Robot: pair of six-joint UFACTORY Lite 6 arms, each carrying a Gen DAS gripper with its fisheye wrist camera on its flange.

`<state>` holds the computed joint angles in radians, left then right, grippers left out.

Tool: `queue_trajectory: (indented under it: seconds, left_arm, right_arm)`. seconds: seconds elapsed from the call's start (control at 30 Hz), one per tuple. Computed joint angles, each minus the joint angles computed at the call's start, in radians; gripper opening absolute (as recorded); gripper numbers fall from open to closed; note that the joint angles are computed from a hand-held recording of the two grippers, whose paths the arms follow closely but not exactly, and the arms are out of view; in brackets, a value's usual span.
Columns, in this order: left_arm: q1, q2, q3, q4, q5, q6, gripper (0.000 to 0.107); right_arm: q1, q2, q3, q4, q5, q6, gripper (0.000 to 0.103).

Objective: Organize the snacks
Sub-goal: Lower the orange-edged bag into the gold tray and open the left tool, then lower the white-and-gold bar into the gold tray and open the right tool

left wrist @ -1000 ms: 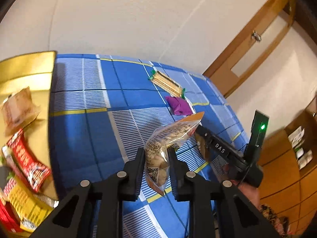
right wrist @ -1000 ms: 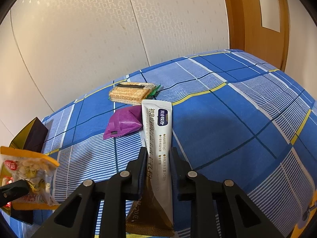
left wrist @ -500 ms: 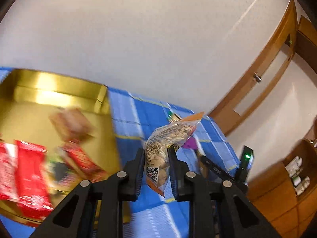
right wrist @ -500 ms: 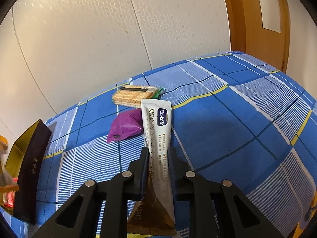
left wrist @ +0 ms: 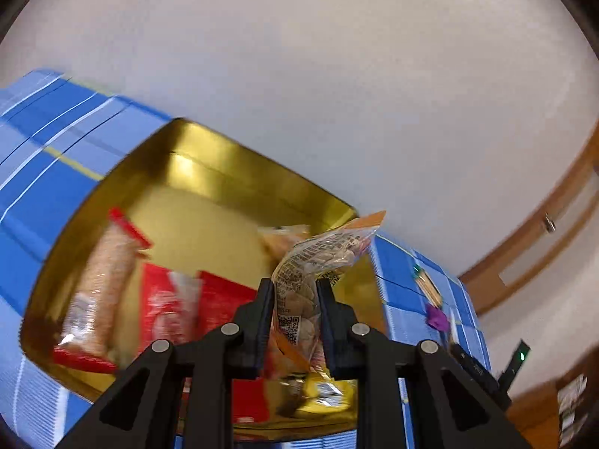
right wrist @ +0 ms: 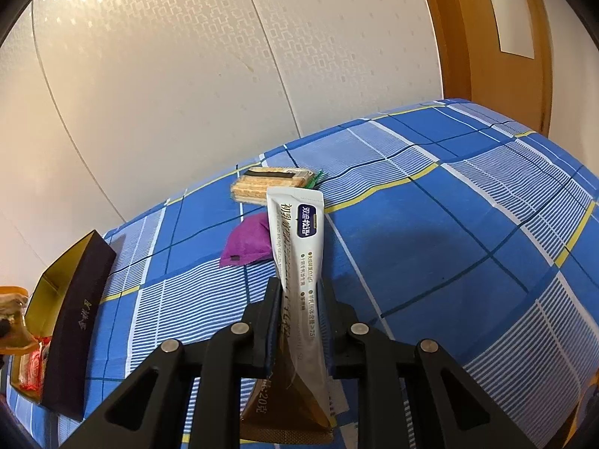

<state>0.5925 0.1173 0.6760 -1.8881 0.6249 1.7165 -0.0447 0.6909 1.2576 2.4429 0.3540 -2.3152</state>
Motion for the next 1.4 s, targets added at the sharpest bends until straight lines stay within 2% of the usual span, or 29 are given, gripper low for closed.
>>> queue_trajectory:
  seconds: [0.17,0.37,0.6,0.77,0.93,1.07,1.17,1.27,1.4]
  left_arm:
    - [0.04,0.069,0.051,-0.003,-0.031,-0.038,0.023]
    - [0.106,0.152,0.145,0.073,-0.049,-0.15,0.025]
    - [0.127,0.102,0.107,0.057,-0.064,-0.044,0.026]
    - [0.056,-0.052,-0.014,-0.01,-0.143,0.105,0.031]
    - [-0.025,-0.196,-0.144,-0.129,-0.204,0.296,0.032]
    - [-0.049,-0.255,-0.209,-0.182,-0.217,0.349,0.033]
    - [-0.047,-0.297,-0.254,-0.21,-0.214,0.385,0.038]
    - [-0.049,-0.334,-0.287,-0.226,-0.221,0.418,0.038]
    - [-0.04,-0.39,-0.331,-0.207,-0.224,0.42,0.038]
  right_arm:
    - [0.01,-0.039,-0.062,0.066,0.044,-0.072,0.019]
    - [0.024,-0.076,-0.125,0.091,0.084,-0.103,0.019]
    - [0.047,-0.09,-0.157,0.123,0.086,-0.131,0.019]
    - [0.072,-0.125,-0.2,0.07,0.096,-0.062,0.019]
    - [0.149,-0.189,-0.247,0.055,0.087,-0.039,0.019]
    - [0.221,-0.232,-0.259,0.004,0.072,0.039,0.019]
    - [0.28,-0.257,-0.256,-0.053,0.066,0.109,0.019]
    - [0.358,-0.258,-0.214,-0.133,0.044,0.208,0.019]
    - [0.46,-0.234,-0.141,-0.145,0.002,0.244,0.019]
